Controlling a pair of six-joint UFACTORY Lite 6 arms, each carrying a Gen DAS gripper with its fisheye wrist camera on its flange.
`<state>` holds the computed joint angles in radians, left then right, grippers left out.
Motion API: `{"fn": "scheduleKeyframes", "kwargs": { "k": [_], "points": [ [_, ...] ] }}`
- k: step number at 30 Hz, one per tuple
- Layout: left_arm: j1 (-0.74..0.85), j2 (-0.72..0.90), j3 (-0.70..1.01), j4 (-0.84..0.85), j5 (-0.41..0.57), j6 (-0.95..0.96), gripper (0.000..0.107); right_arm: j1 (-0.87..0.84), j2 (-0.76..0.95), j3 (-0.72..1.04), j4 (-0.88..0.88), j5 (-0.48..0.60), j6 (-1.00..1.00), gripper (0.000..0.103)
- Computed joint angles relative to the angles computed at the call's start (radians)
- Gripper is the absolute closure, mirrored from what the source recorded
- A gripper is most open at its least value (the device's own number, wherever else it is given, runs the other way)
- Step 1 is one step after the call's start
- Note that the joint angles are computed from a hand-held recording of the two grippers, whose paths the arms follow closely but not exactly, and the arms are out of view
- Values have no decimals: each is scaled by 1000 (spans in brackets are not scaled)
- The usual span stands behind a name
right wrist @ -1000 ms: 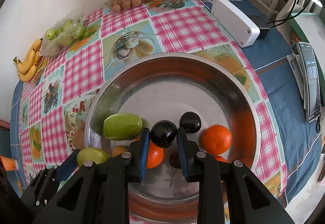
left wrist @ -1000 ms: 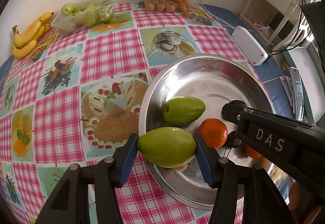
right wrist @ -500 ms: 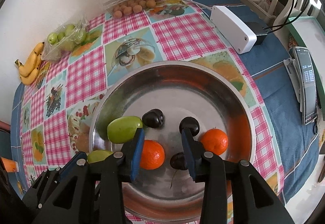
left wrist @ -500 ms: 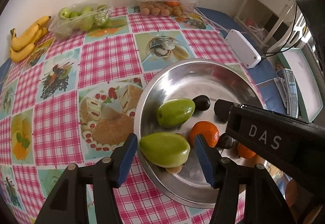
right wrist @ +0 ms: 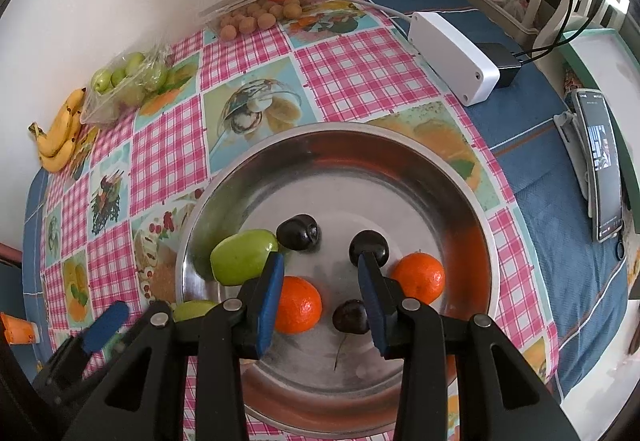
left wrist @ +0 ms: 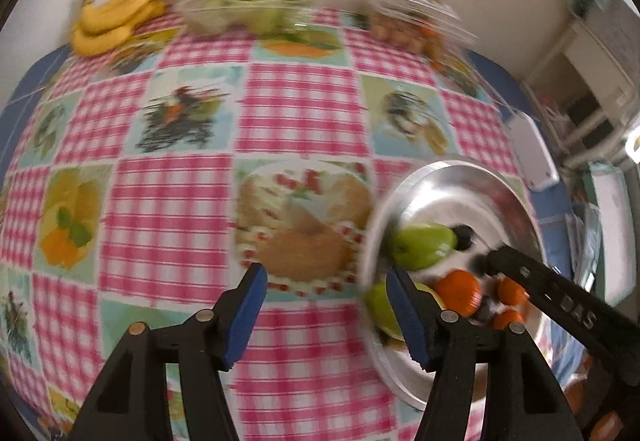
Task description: Organize fruits
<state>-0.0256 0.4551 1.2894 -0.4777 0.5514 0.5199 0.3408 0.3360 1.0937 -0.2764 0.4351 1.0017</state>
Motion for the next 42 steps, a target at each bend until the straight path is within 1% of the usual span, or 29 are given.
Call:
{"fn": "scheduleKeyframes", "kwargs": {
  "k": [1,5,7,8,9,11,13,14,16,18,19,21,24,29,34,38,39,40,42],
  "points": [
    [9,5,7,24,-10,-28,37,3,2,3,-2,2,2,64],
    [41,26,35,117,-30,-117,31,21,16,23,-18,21,14,63],
    [48,38,46,169,-42,-161,26,33,25,36,-28,34,22,57],
    [50,41,46,206,-50,-192,24,41,31,43,-36,39,30,50],
    [53,43,43,232,-60,-212,19,47,36,49,-41,44,33,48],
    [60,48,42,251,-68,-224,14,62,46,62,-54,55,44,47],
    [61,47,33,277,-82,-243,4,74,55,70,-69,62,62,39],
    [65,42,21,288,-98,-243,4,80,59,72,-76,64,71,32],
    [72,37,11,306,-112,-245,4,89,62,71,-82,62,77,29],
    [81,34,3,307,-124,-238,4,97,63,67,-91,58,86,23],
    [88,28,-8,304,-133,-229,4,105,63,66,-102,58,98,21],
    [95,23,-16,306,-142,-220,4,116,66,68,-124,61,119,9],
    [111,0,-43,294,-160,-187,4,137,65,65,-146,69,144,4],
    [146,-50,-90,228,-165,-99,4,177,50,52,-175,88,182,4],
    [150,-141,-176,302,-204,-131,4,218,-3,3,-216,97,248,4],
    [160,-228,-248,295,-220,-99,4,258,-59,-51,-247,100,306,4],
    [159,-252,-271,312,-231,-112,4,268,-72,-66,-252,100,320,4],
    [154,-276,-295,365,-245,-162,4,277,-85,-81,-257,101,332,4],
    [144,-324,-345,527,-274,-317,4,301,-112,-111,-271,106,361,4]
  ]
}}
